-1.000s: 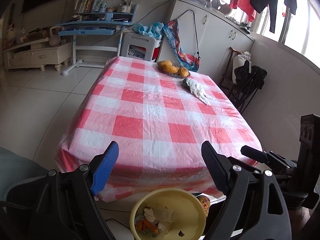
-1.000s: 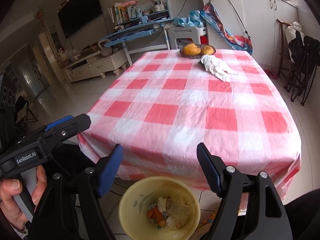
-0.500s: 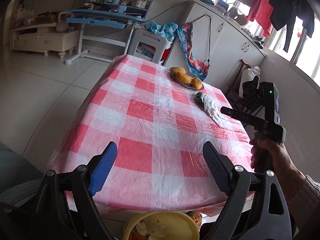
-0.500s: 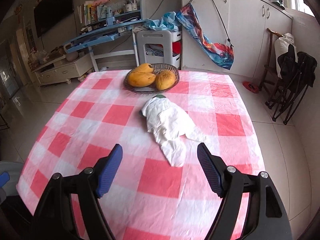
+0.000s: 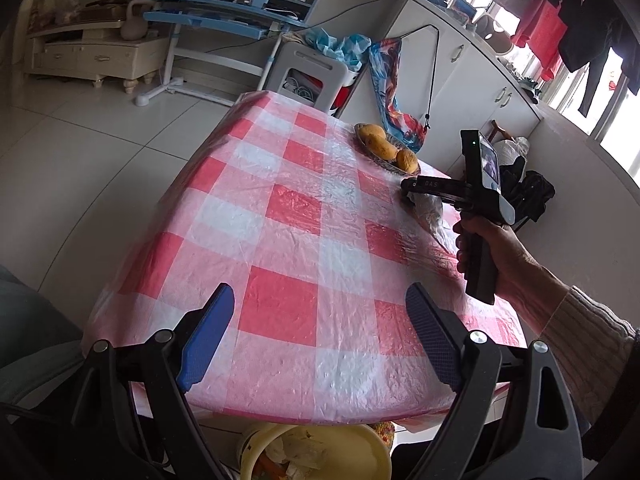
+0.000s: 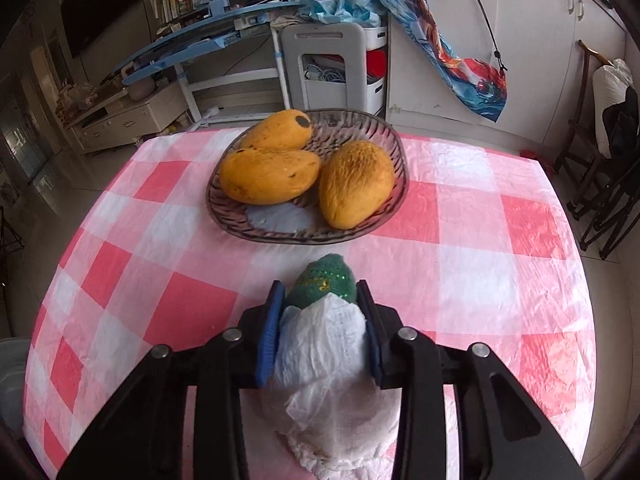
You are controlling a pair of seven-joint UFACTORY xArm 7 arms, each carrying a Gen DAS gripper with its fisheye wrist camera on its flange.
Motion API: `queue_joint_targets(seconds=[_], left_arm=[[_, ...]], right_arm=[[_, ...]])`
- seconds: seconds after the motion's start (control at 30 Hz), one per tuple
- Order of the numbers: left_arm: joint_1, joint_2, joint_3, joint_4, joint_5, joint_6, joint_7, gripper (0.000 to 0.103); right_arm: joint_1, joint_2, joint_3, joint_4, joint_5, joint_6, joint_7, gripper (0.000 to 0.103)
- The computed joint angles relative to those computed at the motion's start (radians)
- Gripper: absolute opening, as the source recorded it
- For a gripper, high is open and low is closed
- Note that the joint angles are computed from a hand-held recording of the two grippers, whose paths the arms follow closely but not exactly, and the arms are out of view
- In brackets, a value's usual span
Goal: Collect trash
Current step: 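Pull the white tissue off the green knitted toy with the right gripper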
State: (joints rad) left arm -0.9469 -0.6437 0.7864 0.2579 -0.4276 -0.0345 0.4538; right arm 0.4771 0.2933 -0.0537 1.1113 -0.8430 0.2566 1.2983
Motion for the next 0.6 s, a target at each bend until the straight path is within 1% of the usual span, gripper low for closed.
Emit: queue_joint_targets(seconds=[0.07, 0.13, 0.17, 0.23, 0.27, 0.3, 0.33, 0.37, 0.4, 0.43, 0.5, 0.6], left_arm=[[0.0, 0.001, 0.0, 0.002, -0.001, 0.005, -0.001, 0.084], [-0.003, 0.005, -0.002, -0.001, -0.003, -0.002, -0.003, 0.084], [-0.002, 0.005, -0.004, -0.004, -0.001, -0.004, -0.003, 0.084], [-0.002, 0.006, -0.009, -0.011, 0.004, -0.013, -0.005, 0.084], [0.004, 0.004, -0.017, -0.016, 0.009, -0.016, -0.008, 0.084], [0.005, 0.005, -0.02, -0.02, 0.013, -0.02, -0.01, 0.084], [0.008, 0.004, -0.024, -0.024, 0.019, -0.024, -0.012, 0.084], [0.015, 0.0, -0.027, -0.029, 0.026, -0.024, -0.013, 0.084], [0.023, -0.004, -0.031, -0.033, 0.032, -0.025, -0.015, 0.084], [0.027, -0.006, -0.031, -0.036, 0.036, -0.026, -0.018, 0.084], [0.035, -0.011, -0.03, -0.036, 0.041, -0.022, -0.026, 0.084], [0.023, -0.011, -0.015, -0.03, 0.042, -0.021, -0.032, 0.084]], right_arm=[[-0.015, -0.01, 0.031, -0.03, 0.044, -0.059, -0.043, 0.032], [-0.009, -0.025, 0.06, -0.066, 0.088, -0.107, -0.093, 0.032], [-0.027, -0.024, 0.097, -0.079, 0.151, -0.14, -0.155, 0.032], [-0.062, -0.03, 0.194, -0.105, 0.269, -0.169, -0.287, 0.034], [-0.079, -0.033, 0.246, -0.115, 0.322, -0.174, -0.352, 0.036], [-0.088, -0.041, 0.289, -0.127, 0.369, -0.177, -0.407, 0.049], [-0.069, -0.048, 0.29, -0.136, 0.375, -0.19, -0.42, 0.064], [-0.015, -0.073, 0.249, -0.154, 0.339, -0.201, -0.391, 0.067], [0.071, -0.101, 0.166, -0.168, 0.261, -0.203, -0.321, 0.067], [0.129, -0.129, 0.117, -0.182, 0.213, -0.186, -0.28, 0.068], [0.172, -0.176, 0.102, -0.197, 0.127, -0.109, -0.217, 0.071], [0.155, -0.199, 0.146, -0.206, 0.086, 0.023, -0.247, 0.071]])
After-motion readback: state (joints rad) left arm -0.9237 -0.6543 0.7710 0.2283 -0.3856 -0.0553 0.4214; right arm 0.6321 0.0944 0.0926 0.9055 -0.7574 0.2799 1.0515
